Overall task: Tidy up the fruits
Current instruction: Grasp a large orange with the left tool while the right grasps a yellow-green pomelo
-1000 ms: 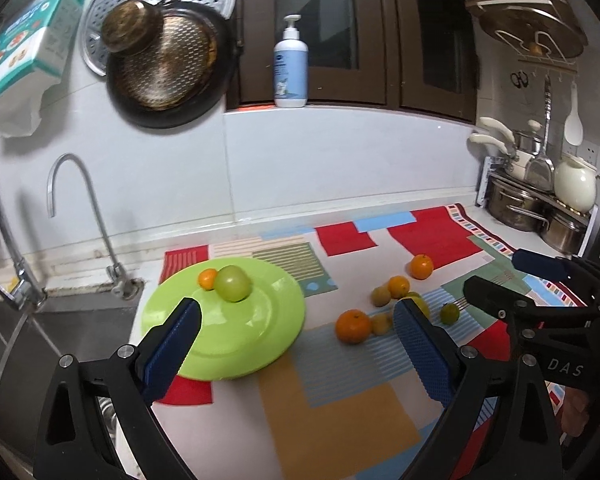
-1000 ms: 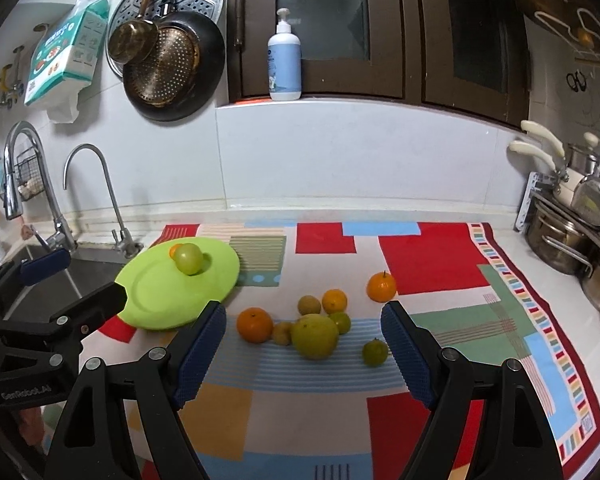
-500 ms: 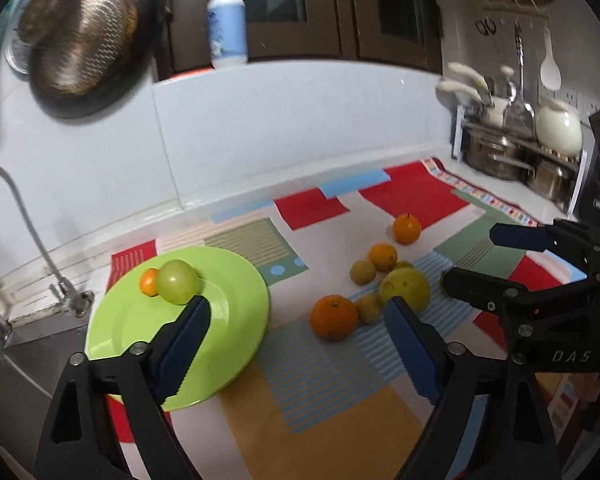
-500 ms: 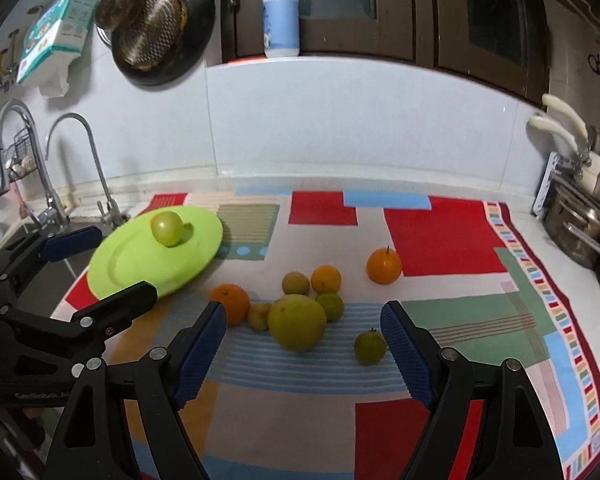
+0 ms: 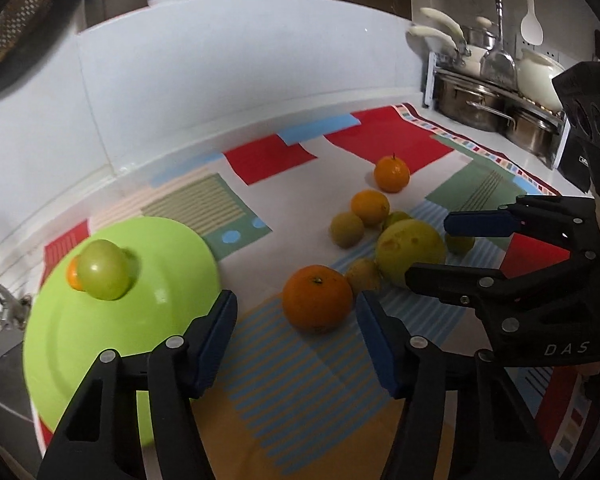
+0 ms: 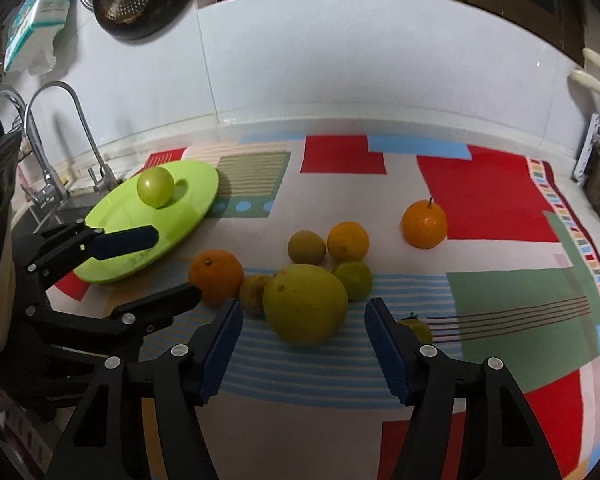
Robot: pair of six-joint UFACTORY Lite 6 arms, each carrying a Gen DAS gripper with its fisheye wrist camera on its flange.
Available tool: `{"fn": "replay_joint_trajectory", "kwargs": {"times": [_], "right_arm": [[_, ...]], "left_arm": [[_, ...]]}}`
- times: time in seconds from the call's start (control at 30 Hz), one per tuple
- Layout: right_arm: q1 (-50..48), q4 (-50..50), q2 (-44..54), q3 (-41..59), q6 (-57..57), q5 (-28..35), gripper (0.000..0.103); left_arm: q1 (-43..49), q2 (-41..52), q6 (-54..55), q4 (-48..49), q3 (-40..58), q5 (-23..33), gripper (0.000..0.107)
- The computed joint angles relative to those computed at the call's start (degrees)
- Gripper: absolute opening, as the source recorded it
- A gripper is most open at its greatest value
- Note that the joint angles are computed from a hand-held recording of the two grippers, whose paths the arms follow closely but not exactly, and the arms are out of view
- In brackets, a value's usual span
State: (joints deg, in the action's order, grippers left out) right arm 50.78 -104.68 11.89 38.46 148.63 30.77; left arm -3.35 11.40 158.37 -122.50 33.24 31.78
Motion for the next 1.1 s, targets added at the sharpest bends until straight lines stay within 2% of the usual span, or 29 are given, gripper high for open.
{"fn": "replay_joint_trajectory", "kwargs": {"times": [0.23,0.53,0.83,1.1], "right_arm": [[-3.6,-8.6,1.5,0.0,6.8,-3.1,0.063],[-7.5,-22.0,3.1,0.3,18.4,-6.1,0.053],[-5.8,-19.2,1.0,-1.3,17.0,-5.2,0.052],[-1.6,-9.7,-4.5,-3.0,8.9,-3.1,0.052]], "left_arm": [[-1.5,4.6,-6.2,4.8,4.6,-1.3,0.051],[-2.4,5.8,-11.3,7.0,6.3,-2.0,0.042],[-1.5,-0.5,-10.7,3.3,1.3,-3.6,0.042],[1.7,-11.3,-18.9,8.2,-5.0,-4.0,0.042]]}}
